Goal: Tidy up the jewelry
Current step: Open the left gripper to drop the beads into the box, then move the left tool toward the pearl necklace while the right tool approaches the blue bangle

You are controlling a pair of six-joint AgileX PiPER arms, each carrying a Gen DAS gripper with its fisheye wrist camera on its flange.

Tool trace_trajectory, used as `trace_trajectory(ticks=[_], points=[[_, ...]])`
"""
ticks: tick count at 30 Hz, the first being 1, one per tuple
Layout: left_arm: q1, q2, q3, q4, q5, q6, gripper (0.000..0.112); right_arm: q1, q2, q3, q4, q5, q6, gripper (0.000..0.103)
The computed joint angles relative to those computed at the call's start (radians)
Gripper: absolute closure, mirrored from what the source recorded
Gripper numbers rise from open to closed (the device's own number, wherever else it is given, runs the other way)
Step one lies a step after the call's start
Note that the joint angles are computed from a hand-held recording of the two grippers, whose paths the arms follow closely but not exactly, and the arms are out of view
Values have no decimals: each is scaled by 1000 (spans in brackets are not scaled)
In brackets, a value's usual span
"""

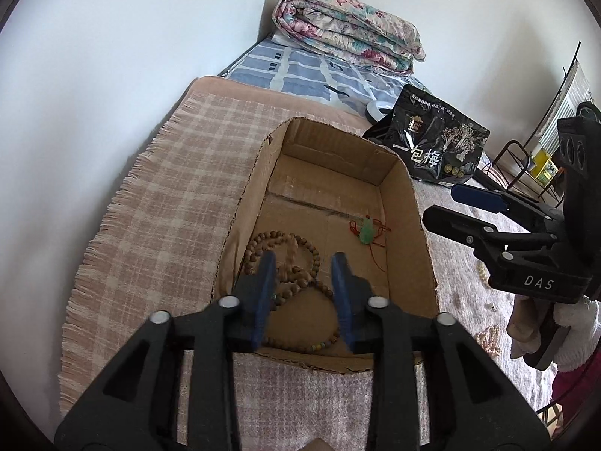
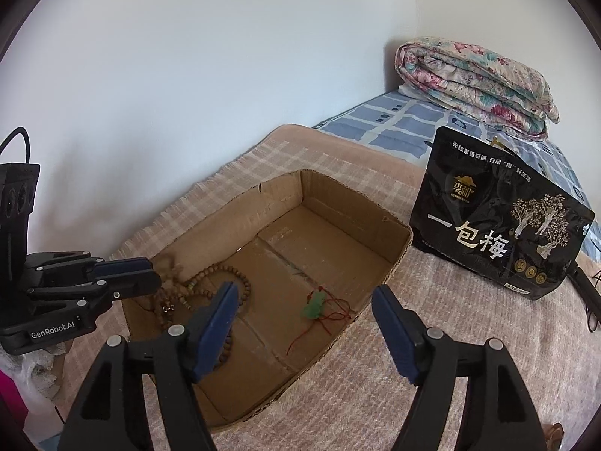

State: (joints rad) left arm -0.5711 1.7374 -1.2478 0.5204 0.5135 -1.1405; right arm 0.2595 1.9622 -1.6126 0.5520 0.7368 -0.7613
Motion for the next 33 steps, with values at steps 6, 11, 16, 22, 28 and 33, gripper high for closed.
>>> trace_trajectory(ticks=[6, 11, 16, 22, 28, 33], points=[[-27, -29, -3, 63, 42, -62, 67, -22, -49, 41, 3, -23, -5, 17], [-58, -45, -10, 93, 86, -96, 67, -48, -93, 74, 3, -34, -2, 12], [-103, -56, -23, 127, 143, -122, 67, -74, -151, 124, 9, -59, -15, 6], [-157, -62, -45, 131, 209, -137, 67, -112, -236, 195, -19, -89, -24, 1], [-224, -54, -46, 154, 219, -163, 49, -198, -318, 272, 25, -95, -127, 0], [-307, -3, -95, 195, 271, -177, 44, -290, -362, 312, 82, -80, -214, 1]])
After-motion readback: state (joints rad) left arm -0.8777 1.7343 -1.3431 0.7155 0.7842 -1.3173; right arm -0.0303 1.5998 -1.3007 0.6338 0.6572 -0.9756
